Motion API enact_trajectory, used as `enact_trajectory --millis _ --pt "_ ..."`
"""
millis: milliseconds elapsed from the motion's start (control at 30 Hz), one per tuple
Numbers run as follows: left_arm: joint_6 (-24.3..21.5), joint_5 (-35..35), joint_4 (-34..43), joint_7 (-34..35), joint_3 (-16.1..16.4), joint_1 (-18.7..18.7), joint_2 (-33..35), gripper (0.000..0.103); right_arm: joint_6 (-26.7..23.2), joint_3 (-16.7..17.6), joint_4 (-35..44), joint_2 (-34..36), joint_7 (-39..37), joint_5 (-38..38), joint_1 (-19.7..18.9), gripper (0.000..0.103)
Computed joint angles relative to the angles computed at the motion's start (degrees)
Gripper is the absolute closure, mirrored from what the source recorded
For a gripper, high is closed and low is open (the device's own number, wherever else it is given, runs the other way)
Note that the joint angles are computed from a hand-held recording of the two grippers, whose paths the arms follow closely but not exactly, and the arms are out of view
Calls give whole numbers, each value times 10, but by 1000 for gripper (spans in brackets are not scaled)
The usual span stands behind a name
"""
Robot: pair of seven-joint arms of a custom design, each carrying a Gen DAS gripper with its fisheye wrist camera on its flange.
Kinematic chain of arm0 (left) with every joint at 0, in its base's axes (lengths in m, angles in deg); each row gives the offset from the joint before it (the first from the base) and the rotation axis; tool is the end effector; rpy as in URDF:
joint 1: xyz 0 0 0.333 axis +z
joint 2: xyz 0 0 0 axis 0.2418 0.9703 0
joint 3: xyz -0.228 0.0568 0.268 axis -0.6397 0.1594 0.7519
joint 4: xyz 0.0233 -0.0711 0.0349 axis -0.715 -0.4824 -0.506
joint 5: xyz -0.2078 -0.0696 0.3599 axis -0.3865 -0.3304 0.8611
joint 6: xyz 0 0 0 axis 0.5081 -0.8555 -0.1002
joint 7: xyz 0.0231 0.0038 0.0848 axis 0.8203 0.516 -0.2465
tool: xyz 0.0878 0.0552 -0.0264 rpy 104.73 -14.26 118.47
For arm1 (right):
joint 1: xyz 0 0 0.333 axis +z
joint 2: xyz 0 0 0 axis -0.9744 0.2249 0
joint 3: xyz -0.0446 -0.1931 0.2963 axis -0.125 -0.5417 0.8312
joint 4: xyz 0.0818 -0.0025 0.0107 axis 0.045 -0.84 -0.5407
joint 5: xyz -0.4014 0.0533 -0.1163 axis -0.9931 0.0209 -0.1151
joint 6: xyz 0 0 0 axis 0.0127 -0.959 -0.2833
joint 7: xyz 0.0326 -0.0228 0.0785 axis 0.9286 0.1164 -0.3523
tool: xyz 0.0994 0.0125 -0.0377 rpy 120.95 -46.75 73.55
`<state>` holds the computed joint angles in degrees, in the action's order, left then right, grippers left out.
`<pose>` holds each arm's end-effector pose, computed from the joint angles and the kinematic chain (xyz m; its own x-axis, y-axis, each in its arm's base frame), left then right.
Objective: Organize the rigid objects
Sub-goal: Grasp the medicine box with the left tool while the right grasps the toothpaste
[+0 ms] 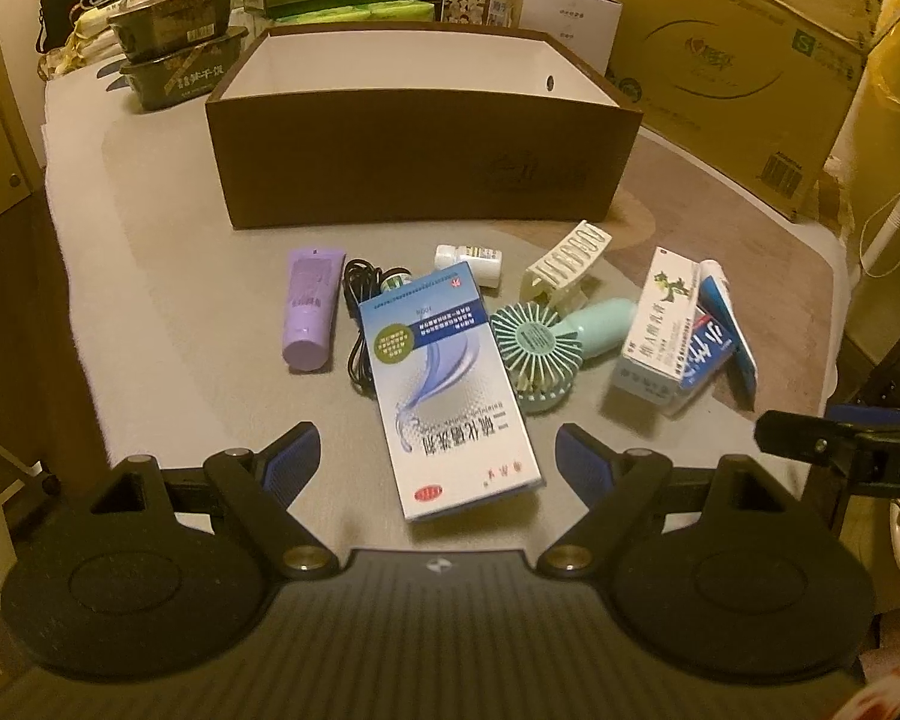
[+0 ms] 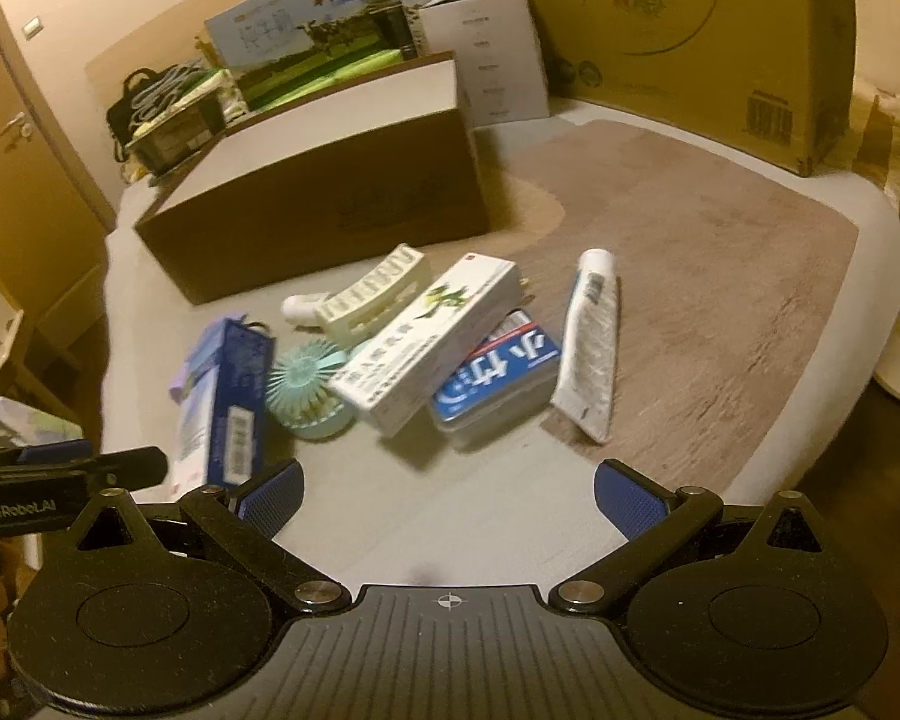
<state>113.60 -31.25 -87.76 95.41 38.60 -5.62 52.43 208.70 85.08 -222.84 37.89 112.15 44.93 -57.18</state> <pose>0.5230 -0.3521 0.3906 -0.0272 -0.9973 0.0684 -0.7914 -0.0203 -0.6109 0.5201 0.1917 0.3800 0.1239 -0.9420 -0.3119 -0.7981 0.0921 -0.5954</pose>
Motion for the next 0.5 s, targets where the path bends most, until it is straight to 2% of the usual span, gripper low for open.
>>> enact_trajectory --millis 67,100,167,200,233,267,333,367,400,467,500 --pt "-2 2 9 1 2 0 10 19 15 -10 -2 9 33 -35 5 3" --pt "-2 1 14 4 2 0 16 19 18 -11 0 14 38 -43 3 11" --pt "-1 -2 21 12 4 0 26 19 24 -16 4 27 54 -65 0 19" --pt "-4 -6 26 18 4 0 31 19 30 -39 1 33 92 -108 18 21" --pt "-5 -7 31 21 5 -1 36 19 37 -47 0 39 112 -134 23 25" --pt "-6 -7 35 22 7 -2 40 20 48 -36 2 46 108 -136 12 29" --pt "-9 -14 42 27 8 -3 50 20 62 -51 6 60 127 -166 24 37" --pt "-9 -16 45 28 10 -4 53 20 70 -40 9 68 125 -172 12 42" --pt "-10 -18 47 29 11 -4 57 20 77 -47 11 75 129 -181 19 46" --pt "-7 -21 50 28 13 -5 62 20 84 -102 17 89 140 -194 73 51" --pt "-5 -20 52 27 15 -6 65 20 92 -111 19 95 141 -198 83 54"
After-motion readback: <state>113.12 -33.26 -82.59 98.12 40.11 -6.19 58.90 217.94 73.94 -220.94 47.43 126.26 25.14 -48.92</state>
